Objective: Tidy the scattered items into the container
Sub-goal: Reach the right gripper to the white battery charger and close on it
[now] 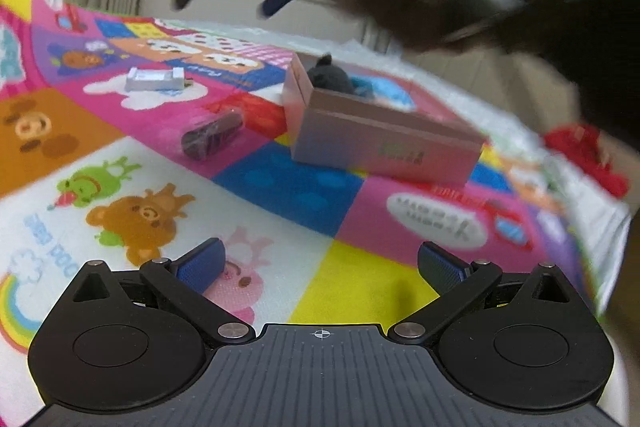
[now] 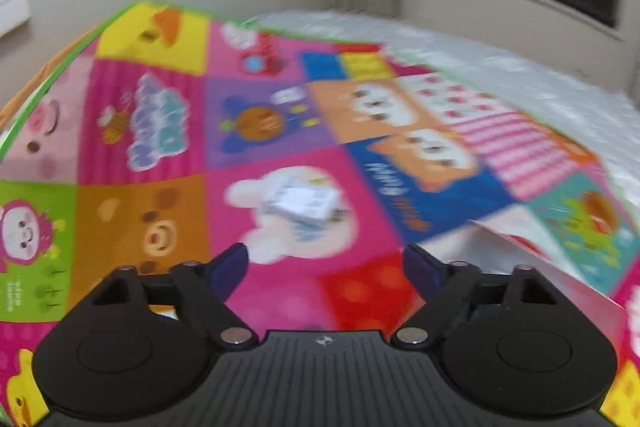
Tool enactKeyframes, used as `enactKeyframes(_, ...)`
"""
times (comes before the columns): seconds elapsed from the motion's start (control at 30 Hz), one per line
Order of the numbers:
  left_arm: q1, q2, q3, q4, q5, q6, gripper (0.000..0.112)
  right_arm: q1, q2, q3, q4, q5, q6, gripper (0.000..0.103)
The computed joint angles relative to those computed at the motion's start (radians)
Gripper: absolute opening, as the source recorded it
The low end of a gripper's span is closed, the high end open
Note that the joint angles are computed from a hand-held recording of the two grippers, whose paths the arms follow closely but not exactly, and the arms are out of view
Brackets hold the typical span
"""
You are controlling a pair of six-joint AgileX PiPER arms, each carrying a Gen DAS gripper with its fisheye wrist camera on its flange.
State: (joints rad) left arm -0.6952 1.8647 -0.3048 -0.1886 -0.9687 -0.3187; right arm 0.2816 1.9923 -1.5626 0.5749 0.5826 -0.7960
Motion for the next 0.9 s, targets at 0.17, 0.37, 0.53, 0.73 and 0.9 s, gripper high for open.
enactKeyframes(0.17, 0.105, 0.042, 0.043, 0.173, -0.135, -0.141, 0.103, 0.123, 0.296, -0.387, -0.270, 0.068, 0.331, 0.103)
enactKeyframes(0.37, 0.103, 0.044, 0.043, 0.172, -0.138, -0.140, 0.103, 0.217, 0.540, -0.643, -0.583, 0.020, 0.510, 0.103)
enactKeyframes(0.53, 0.095, 0.035, 0.043, 0.158, -0.126, -0.127, 0.103, 0.214, 0.582, -0.651, -0.557, -0.017, 0.454, 0.101)
enactKeyframes(0.73, 0.086, 0.035, 0.038, 0.141, -0.115, -0.114, 0.103, 0.186, 0.475, -0.514, -0.469, -0.028, 0.377, 0.033)
enactKeyframes(0.9, 0.075, 0.028, 0.045, 0.123, -0.115, -0.102, 0.103, 0.140, 0.294, -0.229, -0.324, -0.031, 0.188, 0.025)
